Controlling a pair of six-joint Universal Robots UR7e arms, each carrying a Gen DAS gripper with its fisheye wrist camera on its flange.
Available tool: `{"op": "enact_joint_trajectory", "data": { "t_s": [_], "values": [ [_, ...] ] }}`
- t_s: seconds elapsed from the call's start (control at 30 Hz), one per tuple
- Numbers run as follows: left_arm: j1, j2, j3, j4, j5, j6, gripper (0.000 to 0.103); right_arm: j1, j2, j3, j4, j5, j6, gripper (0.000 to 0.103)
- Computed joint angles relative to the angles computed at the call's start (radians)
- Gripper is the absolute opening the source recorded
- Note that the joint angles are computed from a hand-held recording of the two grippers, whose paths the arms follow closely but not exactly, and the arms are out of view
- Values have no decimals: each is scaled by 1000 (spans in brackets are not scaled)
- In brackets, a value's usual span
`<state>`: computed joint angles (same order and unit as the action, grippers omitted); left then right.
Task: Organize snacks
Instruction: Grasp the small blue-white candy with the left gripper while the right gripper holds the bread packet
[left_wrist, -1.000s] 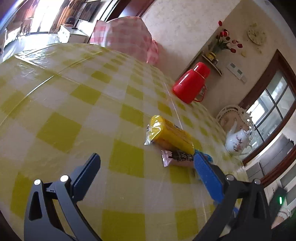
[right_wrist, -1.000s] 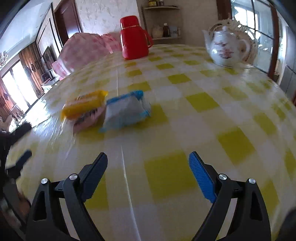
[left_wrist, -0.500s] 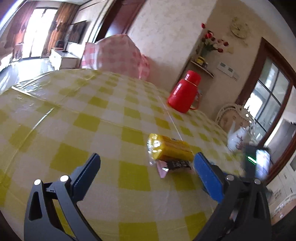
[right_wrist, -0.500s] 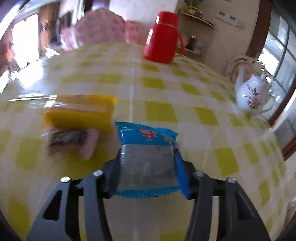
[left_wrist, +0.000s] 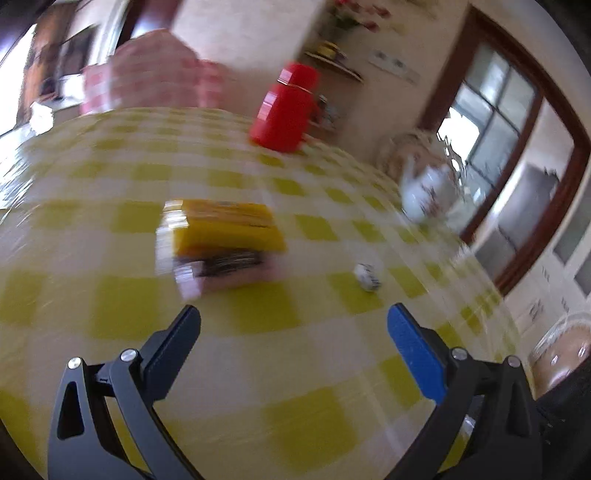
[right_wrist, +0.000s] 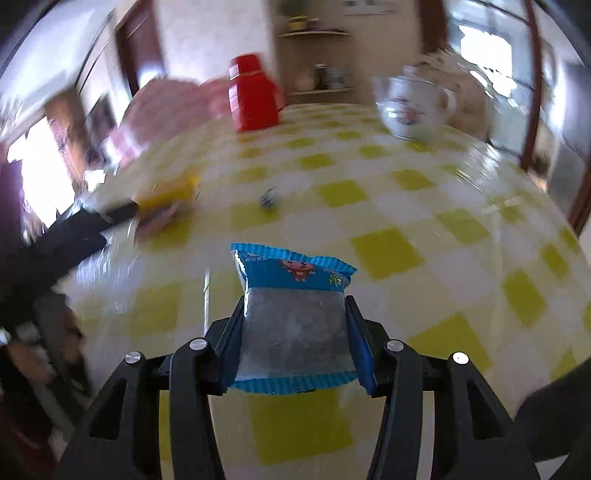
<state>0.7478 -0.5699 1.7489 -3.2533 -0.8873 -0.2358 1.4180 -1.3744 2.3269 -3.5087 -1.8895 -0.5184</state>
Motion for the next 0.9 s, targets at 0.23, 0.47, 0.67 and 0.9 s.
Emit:
{"op": "enact_joint_trajectory", "data": {
  "t_s": [0.23,0.47,0.67,0.9],
  "values": [
    [-5,238,-408,345,110,35,101,-1,-7,2,29,14,6,50],
    [17,351,-637,643,120,8,56,-13,-37,12,22,60,-5,49],
    [15,283,-528,575,59,62,20,-28,-40,6,26,55,3,48],
    [-9,170,-333,442,73,60,20,-45,-43,-20,104,49,22,87]
  ]
}}
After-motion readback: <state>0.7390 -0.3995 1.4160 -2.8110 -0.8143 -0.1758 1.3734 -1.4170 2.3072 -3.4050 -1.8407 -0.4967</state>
